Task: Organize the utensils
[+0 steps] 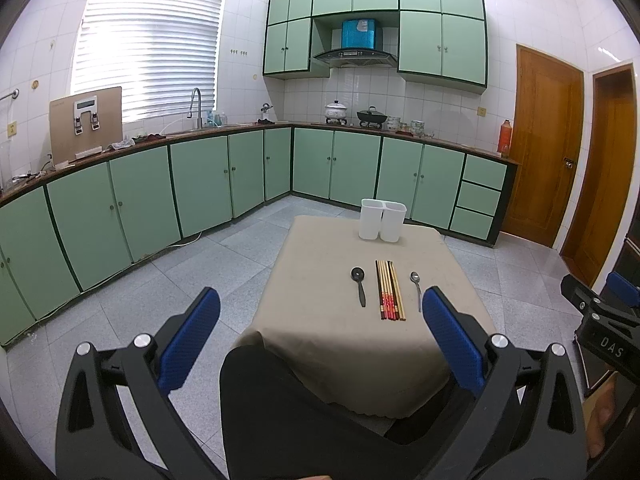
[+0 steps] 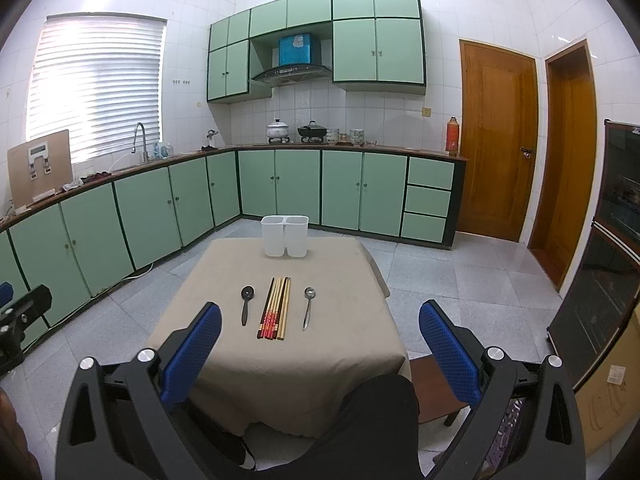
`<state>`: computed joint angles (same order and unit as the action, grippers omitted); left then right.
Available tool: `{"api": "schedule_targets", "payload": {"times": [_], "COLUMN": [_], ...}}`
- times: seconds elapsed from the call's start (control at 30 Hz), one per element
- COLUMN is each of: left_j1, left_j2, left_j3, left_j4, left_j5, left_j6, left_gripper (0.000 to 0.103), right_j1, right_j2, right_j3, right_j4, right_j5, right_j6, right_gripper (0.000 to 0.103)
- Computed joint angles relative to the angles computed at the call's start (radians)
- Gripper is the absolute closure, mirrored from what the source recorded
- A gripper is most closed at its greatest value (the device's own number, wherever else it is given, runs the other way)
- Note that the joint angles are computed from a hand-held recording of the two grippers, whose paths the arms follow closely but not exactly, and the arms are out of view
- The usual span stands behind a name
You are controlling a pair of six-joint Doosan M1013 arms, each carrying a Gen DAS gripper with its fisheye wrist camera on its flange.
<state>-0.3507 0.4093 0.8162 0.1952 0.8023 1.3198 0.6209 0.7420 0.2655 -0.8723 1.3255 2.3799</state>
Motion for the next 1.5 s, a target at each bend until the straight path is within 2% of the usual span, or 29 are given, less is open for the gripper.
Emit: {"api": "schedule_targets", "payload": {"times": [0.8,1.5], "left_j1": [0.008,0.009], "left_j2": [-0.013,-0.014], "left_j3": [0.023,0.021], "left_j4": [-0.009,-0.010], "left_j5": [-0.017,-0.013], "left_j6": [0.010,0.014], "left_gripper": [0.005,0.005], "right_j1": [0.005,0.004], "right_j2": [0.018,-0.002], "right_j3": [-0.028,0.014], "right_j4": [-0.008,-0.008], "right_j5": [0.014,-0.002], "right_j6": [-0.007,0.013], "right_gripper": [0.006,0.006]}}
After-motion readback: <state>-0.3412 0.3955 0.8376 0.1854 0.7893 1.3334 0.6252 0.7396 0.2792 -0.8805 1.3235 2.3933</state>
